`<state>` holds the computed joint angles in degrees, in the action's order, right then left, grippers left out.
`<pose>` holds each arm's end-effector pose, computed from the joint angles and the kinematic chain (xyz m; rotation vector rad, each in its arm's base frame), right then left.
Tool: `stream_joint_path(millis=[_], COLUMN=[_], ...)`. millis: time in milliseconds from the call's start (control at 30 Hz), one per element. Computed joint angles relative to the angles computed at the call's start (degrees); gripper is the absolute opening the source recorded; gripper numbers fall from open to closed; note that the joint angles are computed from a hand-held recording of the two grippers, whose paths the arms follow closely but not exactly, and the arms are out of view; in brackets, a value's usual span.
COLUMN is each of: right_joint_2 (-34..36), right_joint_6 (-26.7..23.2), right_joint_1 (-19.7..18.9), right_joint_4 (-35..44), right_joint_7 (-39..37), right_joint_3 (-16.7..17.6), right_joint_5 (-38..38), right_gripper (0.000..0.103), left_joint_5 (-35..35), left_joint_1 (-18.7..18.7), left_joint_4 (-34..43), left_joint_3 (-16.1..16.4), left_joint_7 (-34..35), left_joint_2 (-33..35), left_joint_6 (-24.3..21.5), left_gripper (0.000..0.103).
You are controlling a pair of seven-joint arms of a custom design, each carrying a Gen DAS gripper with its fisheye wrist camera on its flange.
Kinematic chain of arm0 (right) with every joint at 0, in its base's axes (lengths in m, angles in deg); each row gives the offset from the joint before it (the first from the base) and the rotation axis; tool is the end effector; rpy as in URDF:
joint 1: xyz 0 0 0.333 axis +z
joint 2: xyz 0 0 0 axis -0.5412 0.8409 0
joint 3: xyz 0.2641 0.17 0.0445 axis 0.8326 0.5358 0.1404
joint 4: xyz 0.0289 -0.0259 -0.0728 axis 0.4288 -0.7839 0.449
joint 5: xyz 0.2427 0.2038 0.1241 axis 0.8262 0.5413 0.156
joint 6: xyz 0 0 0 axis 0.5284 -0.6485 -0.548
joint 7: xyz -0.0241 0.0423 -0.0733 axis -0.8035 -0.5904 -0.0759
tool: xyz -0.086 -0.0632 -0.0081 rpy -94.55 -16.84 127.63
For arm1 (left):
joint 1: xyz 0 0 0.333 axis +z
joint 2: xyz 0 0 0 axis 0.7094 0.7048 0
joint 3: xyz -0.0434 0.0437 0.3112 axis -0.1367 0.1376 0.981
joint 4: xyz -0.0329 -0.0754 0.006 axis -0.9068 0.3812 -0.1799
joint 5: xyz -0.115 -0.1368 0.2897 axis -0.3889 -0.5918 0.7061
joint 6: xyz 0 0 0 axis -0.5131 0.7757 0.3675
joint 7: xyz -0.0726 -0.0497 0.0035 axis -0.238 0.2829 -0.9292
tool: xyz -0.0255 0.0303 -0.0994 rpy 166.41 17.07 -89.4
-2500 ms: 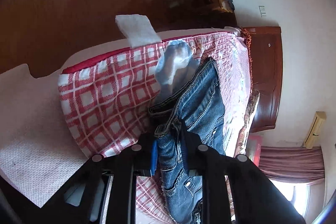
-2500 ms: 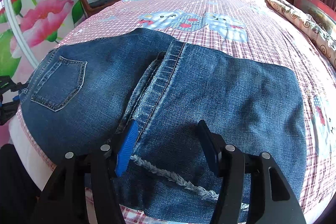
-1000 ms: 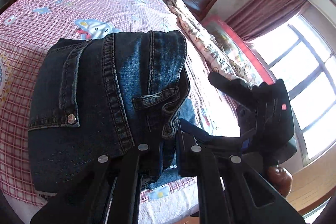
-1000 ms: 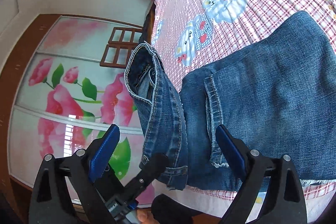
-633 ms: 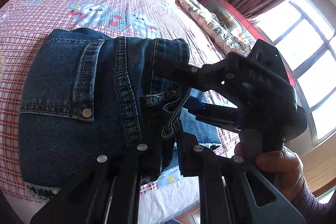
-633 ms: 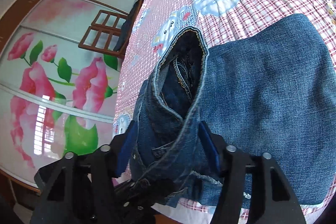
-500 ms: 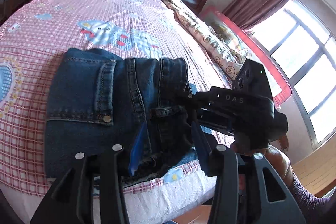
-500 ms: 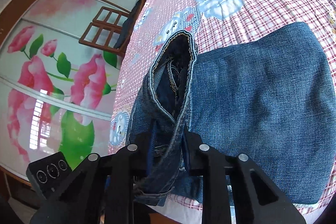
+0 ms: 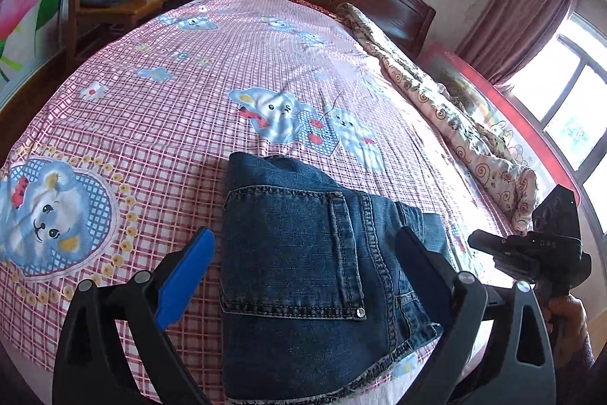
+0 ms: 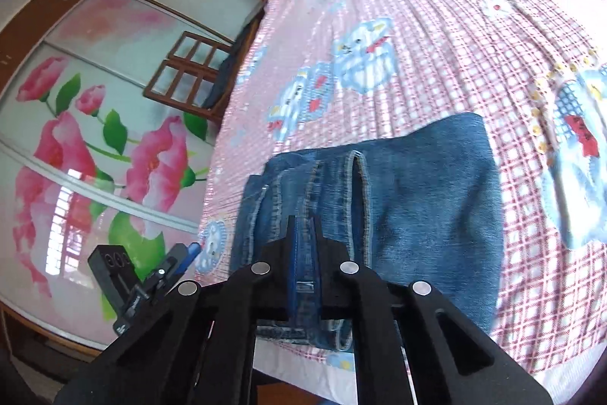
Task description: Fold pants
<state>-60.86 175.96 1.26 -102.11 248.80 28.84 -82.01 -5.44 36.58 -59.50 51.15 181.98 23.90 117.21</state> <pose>0.5141 0.3990 0.4842 -1.1378 1.9845 0.0355 0.5652 -0.2129 0.4890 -1.7242 2.1989 -1.3168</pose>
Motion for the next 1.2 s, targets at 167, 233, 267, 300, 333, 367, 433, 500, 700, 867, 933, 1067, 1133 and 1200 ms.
stream_joint_path(millis=[167,233,267,300,333,367,433,500,700,867,933,1067,1133,1200], right_joint_2=[3.0,4.6,5.4,6.1,6.5,6.9,7.5,8.4,16.1,15.5,13.2,10.9,10.0,9.6], right_joint_6=[3.7,2.1,2.4,-0.6,-4.3,-4.8,-6.3,-9.3,-22.3,-26.3,-27.2,-32.4,-33.7,-36.2], right_joint_1=[0.3,2.8,1.3,1.9,3.2,2.6,2.5,2.5,2.8,4.6,5.8,7.4,7.3,7.5], right_joint_4=[-1.3,0.8,1.5,3.0,4.7,5.3,6.3,8.7,24.7,25.5,23.4,24.4,24.2,25.0], right_joint_7=[2.1,3.3,3.5,1.1,0.0,0.7,1.0,-0.4,-11.1,-14.0,-13.8,-15.0,-16.2,-17.0], right_joint_3=[0.9,-1.8,-0.2,-0.4,-1.6,-0.9,-0.8,-0.5,1.7,0.0,-1.2,-1.8,-1.3,-1.0], right_joint_5=[2.7,0.2,-0.4,1.8,2.3,1.2,1.5,1.0,1.0,-0.3,-2.9,-7.5,-8.6,-9.4], right_gripper=[0.054,0.054,0.054,0.054,0.054,0.054,0.054,0.054,0.056,0.002,0.002,0.002,0.001,0.001], left_joint_5=[1.6,1.1,0.8,0.6,1.0,1.4,0.2,0.3,0.6,0.2,0.5,2.6,2.5,2.7], left_joint_1=[-0.4,-0.3,-0.2,-0.2,-0.4,-0.5,-0.2,-0.3,-0.1,0.3,0.3,0.1,0.5,0.6], left_joint_4=[-2.8,-3.0,-2.9,-2.9,-3.0,-2.9,-2.8,-2.8,-2.8,-3.0,-3.0,-2.2,-1.8,-1.4], left_joint_3=[0.5,0.4,0.3,0.3,0.5,0.7,0.6,0.8,1.0,1.2,1.4,1.9,1.6,1.5], left_joint_7=[-0.4,0.1,0.4,0.7,0.3,-0.4,0.1,-0.4,-1.6,-1.6,-1.6,-3.5,-3.9,-4.1], left_joint_2=[-1.1,-1.3,-1.4,-1.4,-1.5,-1.6,-1.7,-1.7,-1.4,-1.8,-1.8,-1.0,-0.7,-0.5], left_joint_6=[0.2,-0.5,-0.5,-0.5,-0.4,-0.4,-0.6,-0.4,-0.9,-0.8,-0.4,0.0,0.0,-0.2], left_gripper=[0.095,0.095,0.095,0.095,0.095,0.095,0.095,0.095,0.095,0.096,0.096,0.096,0.096,0.096])
